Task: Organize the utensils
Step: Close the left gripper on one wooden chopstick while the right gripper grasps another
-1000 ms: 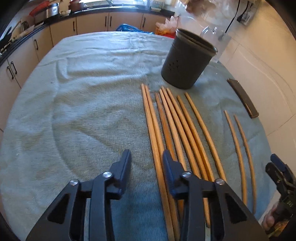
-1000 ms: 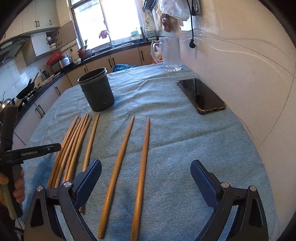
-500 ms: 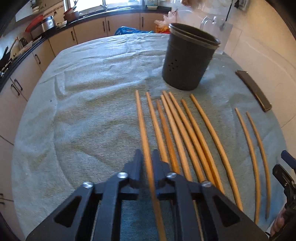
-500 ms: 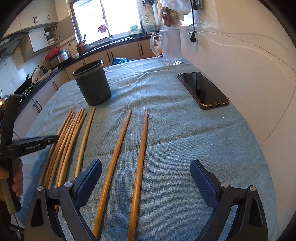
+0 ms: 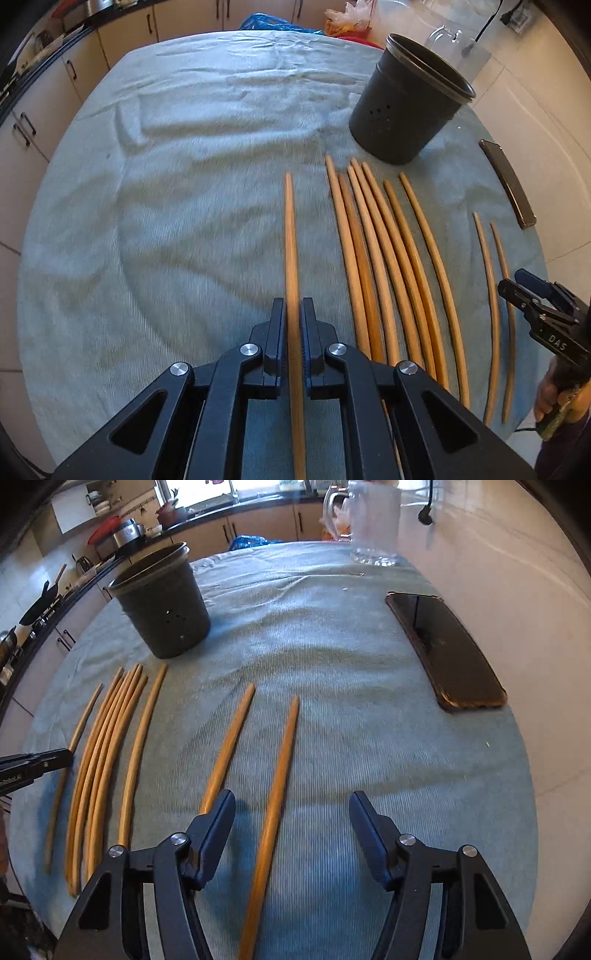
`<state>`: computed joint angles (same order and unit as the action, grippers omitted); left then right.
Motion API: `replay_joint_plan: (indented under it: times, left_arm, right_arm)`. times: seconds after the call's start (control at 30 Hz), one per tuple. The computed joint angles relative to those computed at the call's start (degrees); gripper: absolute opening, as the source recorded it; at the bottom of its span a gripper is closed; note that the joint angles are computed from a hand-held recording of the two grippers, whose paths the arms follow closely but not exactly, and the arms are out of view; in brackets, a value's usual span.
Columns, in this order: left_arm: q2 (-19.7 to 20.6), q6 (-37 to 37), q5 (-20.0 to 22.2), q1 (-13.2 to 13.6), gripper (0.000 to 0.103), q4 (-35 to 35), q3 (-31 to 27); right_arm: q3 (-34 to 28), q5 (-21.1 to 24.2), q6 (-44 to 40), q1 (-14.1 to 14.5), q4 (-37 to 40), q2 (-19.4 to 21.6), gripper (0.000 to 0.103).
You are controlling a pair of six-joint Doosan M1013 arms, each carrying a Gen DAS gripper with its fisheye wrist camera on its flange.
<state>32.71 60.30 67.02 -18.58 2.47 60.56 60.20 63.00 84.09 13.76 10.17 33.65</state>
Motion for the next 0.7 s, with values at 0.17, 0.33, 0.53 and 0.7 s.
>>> replay_joint_plan:
  times: [0.17, 0.33, 0.53, 0.7]
  left_arm:
    - [2.59, -0.13, 2.56, 0.64, 0.007, -0.77, -4.32]
    - [4.88, 0.83, 3.51, 0.67, 0.007, 0.99, -7.96]
    - [3.11, 1.35, -0.82, -0.12, 0.006, 3.95, -4.67]
    - [-0.54, -1.57, -5.45, -1.52, 0.006, 8.68, -0.18]
  right_arm:
    - [-6.25, 5.78, 1.9, -0.01, -0.96, 3.48, 0.068]
    - [-10.6, 9.02, 1.67, 0.86, -4.83, 5.87, 0.069]
    - [-9.42, 5.58, 2.26, 1.42, -6.07, 5.21, 0.018]
    - [-8.17, 3.71, 1.49, 0.26, 0.38, 4.21, 0.007]
